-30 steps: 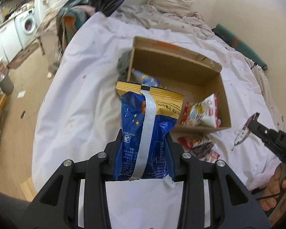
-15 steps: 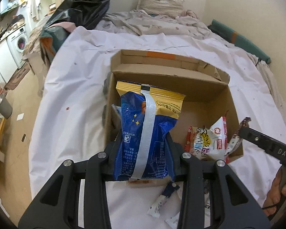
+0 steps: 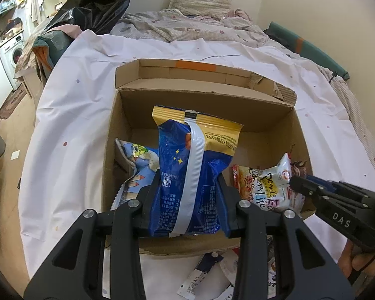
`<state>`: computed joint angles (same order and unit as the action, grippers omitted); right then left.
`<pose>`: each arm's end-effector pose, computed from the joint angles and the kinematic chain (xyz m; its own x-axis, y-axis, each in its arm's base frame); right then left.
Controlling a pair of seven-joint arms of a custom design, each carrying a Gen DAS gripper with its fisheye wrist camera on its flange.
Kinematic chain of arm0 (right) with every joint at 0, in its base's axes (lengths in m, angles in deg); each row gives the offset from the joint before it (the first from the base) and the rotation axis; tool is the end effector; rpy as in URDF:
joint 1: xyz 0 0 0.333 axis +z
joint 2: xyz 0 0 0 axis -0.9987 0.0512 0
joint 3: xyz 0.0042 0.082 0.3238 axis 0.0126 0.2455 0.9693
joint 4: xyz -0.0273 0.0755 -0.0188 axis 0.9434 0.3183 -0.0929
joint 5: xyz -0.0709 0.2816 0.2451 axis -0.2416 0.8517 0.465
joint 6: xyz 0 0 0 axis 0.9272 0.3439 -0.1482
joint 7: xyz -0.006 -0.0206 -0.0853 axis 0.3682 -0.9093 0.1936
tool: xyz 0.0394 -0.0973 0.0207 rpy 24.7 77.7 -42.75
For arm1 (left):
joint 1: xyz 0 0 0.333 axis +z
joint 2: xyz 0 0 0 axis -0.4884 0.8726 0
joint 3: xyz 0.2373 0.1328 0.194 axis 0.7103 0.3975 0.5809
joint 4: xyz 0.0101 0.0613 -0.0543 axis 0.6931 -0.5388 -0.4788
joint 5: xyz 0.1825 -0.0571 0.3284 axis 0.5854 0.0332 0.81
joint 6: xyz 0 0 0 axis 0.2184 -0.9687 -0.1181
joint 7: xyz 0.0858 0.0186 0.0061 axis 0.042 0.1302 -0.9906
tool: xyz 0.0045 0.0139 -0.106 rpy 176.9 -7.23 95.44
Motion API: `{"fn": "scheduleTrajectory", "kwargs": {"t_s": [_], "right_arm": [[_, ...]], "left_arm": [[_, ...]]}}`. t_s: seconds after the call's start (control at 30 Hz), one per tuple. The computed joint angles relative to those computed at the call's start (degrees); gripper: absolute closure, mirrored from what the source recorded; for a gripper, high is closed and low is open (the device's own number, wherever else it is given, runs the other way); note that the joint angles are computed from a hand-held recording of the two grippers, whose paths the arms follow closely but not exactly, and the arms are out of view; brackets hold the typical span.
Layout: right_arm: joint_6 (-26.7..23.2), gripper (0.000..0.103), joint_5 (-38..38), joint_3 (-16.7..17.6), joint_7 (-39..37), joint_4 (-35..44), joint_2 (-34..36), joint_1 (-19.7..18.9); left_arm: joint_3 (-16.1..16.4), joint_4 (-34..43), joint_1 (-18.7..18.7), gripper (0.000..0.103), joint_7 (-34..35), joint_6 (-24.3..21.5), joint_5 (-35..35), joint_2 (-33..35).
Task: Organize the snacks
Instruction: 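Carry both snacks over the box and open both grippers inside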
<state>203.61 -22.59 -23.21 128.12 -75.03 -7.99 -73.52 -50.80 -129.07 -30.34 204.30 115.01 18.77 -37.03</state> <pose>0.5677 0.1450 0.4378 -0.3053 -0.9174 -0.2555 -0.7587 0.3964 -0.5169 0.6529 -0.1525 0.4711 -0.4800 -0.8690 0.1203 -0.7215 0.3130 -0.6176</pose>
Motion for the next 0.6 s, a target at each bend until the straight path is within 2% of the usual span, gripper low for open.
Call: {"fn": "scheduleTrajectory", "kwargs": {"t_s": [0.17,0.3,0.43,0.6], "right_arm": [[3.01,0.084,0.77,-0.24,1.51,-1.49,-0.94,-0.61],[2.93,0.084,-1.37,-0.87,4.8,-2.09,-1.75,-0.71],[5.77,0.084,7.96,1.15,-1.6,-3.55,-1.96,-2.51],[2.75,0.084,-0.15,-0.67,3.89,-1.88,-1.46,-0.86]], "left_arm": [[-0.63,-0.59,0.13,0.068,1.91,0.53,-0.67,-0.16],[-0.35,-0.1,0.18,0.068,1.28,-0.65,-1.08,0.1],[-0.45,-0.02,0.54,0.067,1.69,-1.63,-2.06,0.03],[-0.44,0.17,0.43,0.067,2.41,-2.35,-2.47,0.07]]}}
